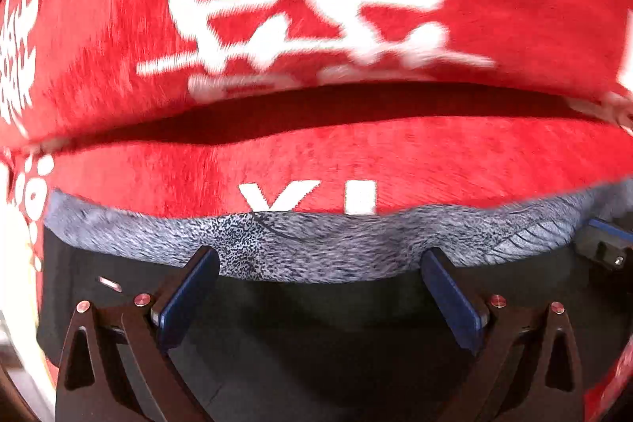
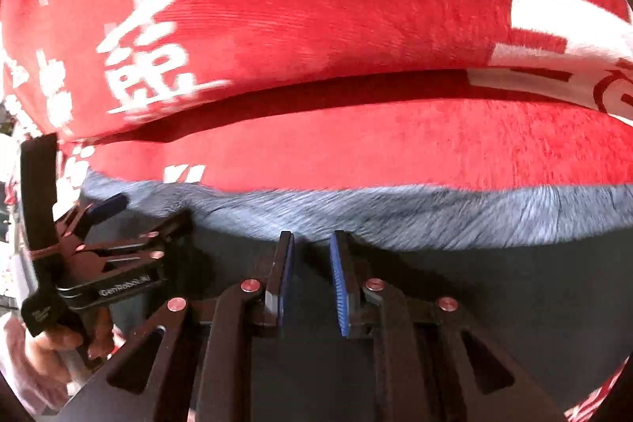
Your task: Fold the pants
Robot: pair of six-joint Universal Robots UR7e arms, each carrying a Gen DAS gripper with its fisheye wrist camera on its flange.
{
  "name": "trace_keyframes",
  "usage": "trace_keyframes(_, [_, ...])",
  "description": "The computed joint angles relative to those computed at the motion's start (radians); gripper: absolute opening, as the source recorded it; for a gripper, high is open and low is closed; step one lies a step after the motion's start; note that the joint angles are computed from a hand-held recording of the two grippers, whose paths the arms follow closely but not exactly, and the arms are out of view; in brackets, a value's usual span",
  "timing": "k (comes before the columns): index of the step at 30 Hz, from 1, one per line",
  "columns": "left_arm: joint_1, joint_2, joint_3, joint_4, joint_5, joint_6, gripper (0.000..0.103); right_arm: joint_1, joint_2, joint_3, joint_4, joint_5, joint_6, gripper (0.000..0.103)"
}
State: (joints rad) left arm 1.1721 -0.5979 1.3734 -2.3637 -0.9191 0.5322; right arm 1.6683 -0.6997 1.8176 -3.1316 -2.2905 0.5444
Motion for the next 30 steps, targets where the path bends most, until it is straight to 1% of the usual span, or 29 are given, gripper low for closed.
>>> trace_keyframes(1, [0.011, 0.007, -0.023, 0.023, -0.018, -0.046, 0.103, -0.01, -0.001, 0.009, -0.019, -0.012, 0.001, 0.02])
trace_keyframes(2, [0.015, 0.011, -0.034, 0.033, -0.02, -0.068, 0.103, -0.02, -0.007, 0.03, -0.062, -0.029, -0.002, 0.02])
trace_keyframes(4, [0.02, 0.017, -0.043, 0.015, -0.005, -0.07, 0.103, -0.033, -0.026, 0.065, -0.09, -0.086, 0.018, 0.02])
trace_keyframes(5, [0.02, 0.019, -0.044, 0.009, 0.0, -0.066, 0.103, -0.037, -0.032, 0.071, -0.089, -0.104, 0.025, 0.02])
trace_keyframes(7, [0.018, 0.016, -0.045, 0.015, 0.015, -0.067, 0.103, -0.044, -0.05, 0.083, -0.068, -0.109, 0.033, 0.02])
trace_keyframes(8, [0.021, 0.011, -0.063, 0.034, 0.026, -0.061, 0.103, -0.042, -0.062, 0.089, -0.042, -0.115, 0.049, 0.02])
trace_keyframes(10, [0.012, -0.007, -0.051, 0.032, 0.039, -0.042, 0.103, -0.025, -0.088, 0.102, 0.02, -0.127, 0.098, 0.021])
trace_keyframes(12, [0.006, -0.054, -0.004, 0.024, 0.028, -0.005, 0.103, 0.001, -0.106, 0.134, 0.006, -0.118, 0.127, 0.031])
trace_keyframes(14, [0.001, -0.116, 0.061, 0.03, 0.022, 0.028, 0.103, 0.037, -0.108, 0.164, -0.014, -0.109, 0.16, 0.033])
trace_keyframes(17, [0.002, -0.223, 0.203, 0.007, 0.038, 0.073, 0.103, 0.1, -0.09, 0.183, 0.032, -0.127, 0.231, 0.035])
trace_keyframes(18, [0.005, -0.247, 0.237, 0.01, 0.048, 0.081, 0.103, 0.114, -0.081, 0.186, 0.052, -0.13, 0.256, 0.04])
trace_keyframes(19, [0.012, -0.273, 0.272, 0.033, 0.071, 0.081, 0.103, 0.128, -0.067, 0.189, 0.092, -0.129, 0.297, 0.043])
trace_keyframes(20, [0.012, -0.271, 0.286, 0.042, 0.087, 0.07, 0.103, 0.136, -0.059, 0.197, 0.117, -0.129, 0.328, 0.044])
trace_keyframes(21, [0.022, -0.294, 0.312, 0.02, 0.071, 0.066, 0.103, 0.143, -0.05, 0.202, 0.137, -0.137, 0.351, 0.044])
trace_keyframes(22, [0.029, -0.315, 0.328, 0.009, 0.052, 0.052, 0.103, 0.161, -0.036, 0.207, 0.127, -0.162, 0.354, 0.044])
trace_keyframes(23, [0.032, -0.327, 0.333, 0.039, 0.061, 0.03, 0.103, 0.18, -0.032, 0.208, 0.144, -0.181, 0.375, 0.045])
trace_keyframes(24, [0.033, -0.337, 0.338, 0.052, 0.064, 0.014, 0.103, 0.185, -0.035, 0.207, 0.183, -0.166, 0.411, 0.047])
trace_keyframes(27, [0.023, -0.358, 0.335, 0.126, 0.092, -0.051, 0.103, 0.172, -0.046, 0.242, 0.175, -0.081, 0.488, 0.047])
trace_keyframes(28, [0.013, -0.364, 0.329, 0.161, 0.101, -0.076, 0.103, 0.184, -0.045, 0.257, 0.147, -0.085, 0.505, 0.047])
trace_keyframes(30, [-0.004, -0.37, 0.324, 0.203, 0.101, -0.107, 0.103, 0.203, -0.053, 0.27, 0.152, -0.094, 0.549, 0.047])
